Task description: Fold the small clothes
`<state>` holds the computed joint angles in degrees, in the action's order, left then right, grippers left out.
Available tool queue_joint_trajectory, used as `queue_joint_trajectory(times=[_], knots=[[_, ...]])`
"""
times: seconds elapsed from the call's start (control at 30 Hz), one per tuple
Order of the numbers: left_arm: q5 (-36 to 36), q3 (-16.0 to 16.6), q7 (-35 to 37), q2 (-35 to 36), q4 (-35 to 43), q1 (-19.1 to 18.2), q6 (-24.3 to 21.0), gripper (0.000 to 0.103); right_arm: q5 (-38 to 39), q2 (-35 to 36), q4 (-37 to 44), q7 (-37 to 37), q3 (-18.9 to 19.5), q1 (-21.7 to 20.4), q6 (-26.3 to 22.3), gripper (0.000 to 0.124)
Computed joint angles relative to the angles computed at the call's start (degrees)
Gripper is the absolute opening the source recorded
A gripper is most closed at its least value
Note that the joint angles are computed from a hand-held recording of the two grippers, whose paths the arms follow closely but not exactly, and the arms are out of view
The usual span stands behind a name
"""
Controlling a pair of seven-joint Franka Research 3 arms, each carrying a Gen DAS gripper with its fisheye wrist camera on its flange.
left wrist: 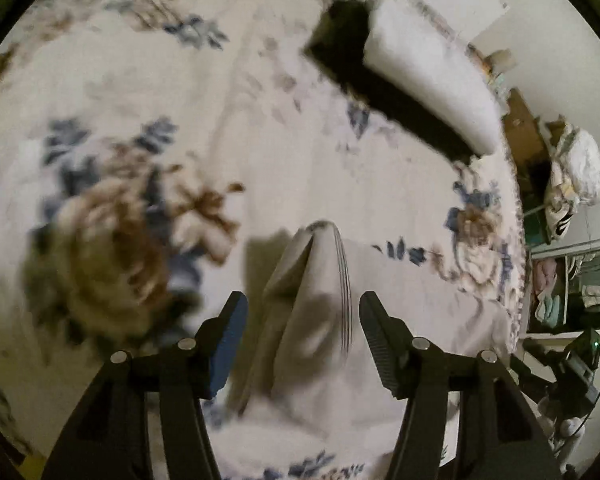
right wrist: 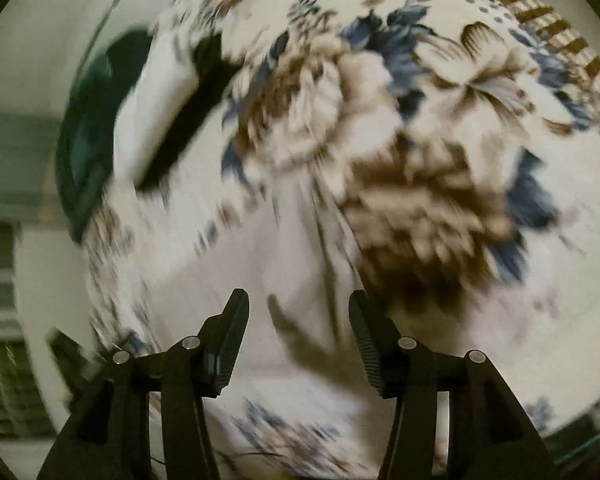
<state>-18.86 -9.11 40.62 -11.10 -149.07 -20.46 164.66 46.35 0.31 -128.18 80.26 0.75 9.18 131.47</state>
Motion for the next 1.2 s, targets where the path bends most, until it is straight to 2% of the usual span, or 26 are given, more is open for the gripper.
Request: queue_joint_trajectory(times=[0.03,0.07,0.1,0.13,0.17,0.23,0.27,0.33,0.4,0.43,0.5,0.57,0.6,0.63,0.73,0.8,0.83,0.87,0.9,0.93,0.97,1.07,1.2], knots=[[-3.4,1.6,4.0,2.1,1.1,-1.6,1.2,0.054,1.1,2.5,2.1,1.1,0.0,0.0,-0.4,0.055],[-3.2,1.5,4.9,4.1,2.6,-1.1,0.8,0.050,3.0,4.4,3.2,1.7,0.1,-0.1,-0.7,0.055],[-4.0,1.3,6.5,5.6,3.6,-0.8,1.4,0.022,4.7,5.6,3.8,2.1,0.3,-0.3,-0.9,0.052],[-3.6,0.7,7.2,6.3,4.3,0.0,1.2,0.011,6.2,6.2,3.9,1.9,0.5,-0.6,-1.1,0.029],[-1.3,0.0,6.4,6.7,4.9,1.3,0.0,0.011,5.5,6.2,3.8,2.6,0.7,-0.5,-0.5,0.008],[-0.8,-0.4,7.8,7.0,4.8,2.8,0.2,0.011,3.4,5.3,2.5,4.7,1.1,0.2,3.0,0.007],[-3.7,-0.3,10.3,7.4,4.5,2.8,0.9,0.011,1.9,5.3,2.1,6.6,0.8,0.2,4.0,0.007],[-17.3,1.1,22.2,8.5,5.3,1.2,0.6,0.014,-0.4,7.3,2.8,8.7,0.4,-0.3,3.9,0.007],[-23.9,-0.2,26.9,8.0,5.5,2.5,-0.8,0.018,-2.4,8.9,4.4,8.2,0.5,-0.8,2.3,0.007],[-26.9,-0.4,28.8,7.1,5.3,2.7,-1.5,0.024,-3.0,9.1,5.2,7.4,0.8,-0.9,1.1,0.007],[-25.0,-1.2,25.1,3.6,3.3,3.4,-3.0,0.036,-4.3,9.0,6.2,7.2,1.2,-0.7,0.1,0.015],[-26.1,-1.5,22.7,-0.5,0.2,1.8,-1.7,0.047,-3.3,7.8,6.1,6.4,1.3,-1.1,-1.7,0.038],[-25.8,-1.6,20.6,-2.2,-1.2,1.0,-1.1,0.056,-2.4,7.1,5.6,6.0,1.2,-1.3,-2.2,0.046],[-25.0,-1.8,18.4,-3.5,-2.3,0.4,-0.8,0.058,-1.2,5.9,4.5,5.3,1.1,-1.5,-2.5,0.056],[-27.5,0.0,17.6,-3.8,-3.4,-3.9,-0.6,0.058,1.6,4.4,2.9,3.9,1.0,-1.4,-4.7,0.058],[-26.7,-0.1,16.0,-2.1,-3.1,-4.8,0.9,0.055,2.1,3.8,1.6,3.5,0.7,-1.4,-6.3,0.058],[-23.9,-1.0,13.2,-1.4,-2.9,-4.1,1.6,0.028,1.5,4.4,1.6,4.4,0.8,-1.1,-6.8,0.058],[-21.5,-1.6,11.0,-0.9,-2.6,-3.7,2.0,0.009,1.1,4.1,1.0,4.9,0.7,-1.0,-6.7,0.053],[-18.8,-2.0,8.9,-0.7,-2.3,-3.2,1.8,0.003,1.5,3.8,0.2,5.1,0.8,-0.7,-5.7,0.042],[-14.8,-3.1,5.1,-1.4,-2.6,-2.0,2.0,0.003,1.0,3.5,0.1,5.5,0.9,-0.4,-5.4,0.013],[-11.3,-4.3,1.0,-3.2,-3.7,-0.9,2.8,0.003,0.9,2.8,-0.2,5.7,1.0,-0.1,-4.6,0.008],[-10.5,-3.0,-2.8,-7.0,-5.8,-2.7,3.7,0.003,3.1,0.6,-1.0,4.6,0.6,-0.1,-4.7,0.006],[-12.9,1.7,-4.4,-10.7,-8.4,-8.4,4.5,0.003,3.7,-1.4,-1.4,4.7,-0.4,-0.6,-7.2,0.006]])
